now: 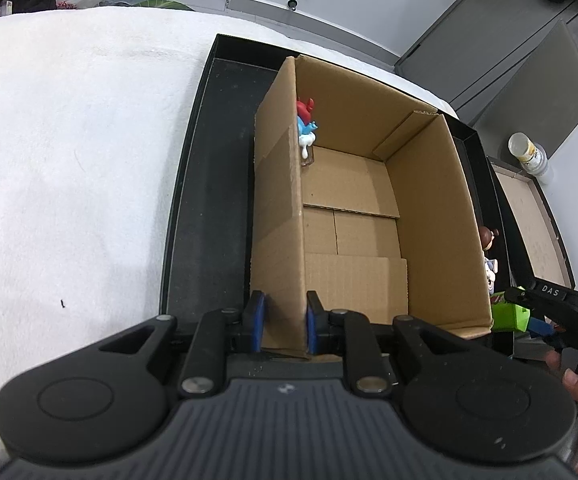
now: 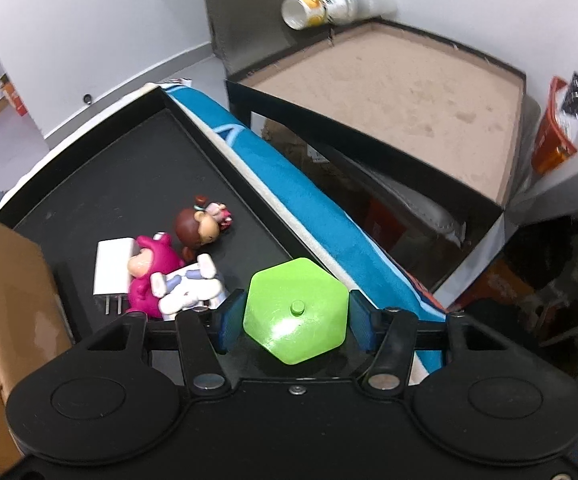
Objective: Organize rigid objects
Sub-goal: 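Lift the green hexagonal box with the right gripper toward the cardboard box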
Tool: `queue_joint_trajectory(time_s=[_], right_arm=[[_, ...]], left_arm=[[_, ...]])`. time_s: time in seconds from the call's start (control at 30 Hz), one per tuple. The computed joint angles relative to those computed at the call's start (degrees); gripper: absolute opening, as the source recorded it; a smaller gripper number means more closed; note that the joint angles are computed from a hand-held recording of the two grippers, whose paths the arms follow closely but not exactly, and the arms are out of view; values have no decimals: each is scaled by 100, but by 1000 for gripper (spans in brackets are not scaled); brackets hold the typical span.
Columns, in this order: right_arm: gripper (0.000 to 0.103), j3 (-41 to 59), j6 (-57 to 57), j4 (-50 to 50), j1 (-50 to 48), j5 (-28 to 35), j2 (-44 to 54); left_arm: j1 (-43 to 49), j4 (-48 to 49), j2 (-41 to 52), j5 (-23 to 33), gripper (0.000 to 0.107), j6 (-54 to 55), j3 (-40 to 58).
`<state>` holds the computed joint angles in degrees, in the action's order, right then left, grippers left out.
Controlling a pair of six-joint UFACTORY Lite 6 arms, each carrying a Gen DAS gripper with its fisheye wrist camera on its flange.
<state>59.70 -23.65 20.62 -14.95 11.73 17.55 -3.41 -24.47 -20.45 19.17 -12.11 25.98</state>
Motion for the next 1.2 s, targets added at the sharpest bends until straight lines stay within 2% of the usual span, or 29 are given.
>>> queue_joint_trajectory(time_s=[0.1, 0.2, 0.77, 1.2], right_arm=[[54, -63, -438, 296, 34, 127, -181], [54, 54, -976, 719, 15, 575, -225], [54, -223, -1434, 964, 502, 959, -1160], [54, -301, -1534, 1074, 1030, 1185, -1692]], left_arm=[[2, -6, -29, -1, 20, -1, -21], [0, 8, -28, -1, 20, -7, -20], [20, 74, -72, 43, 20, -109, -2], [182, -85, -459, 214, 17, 137, -64]])
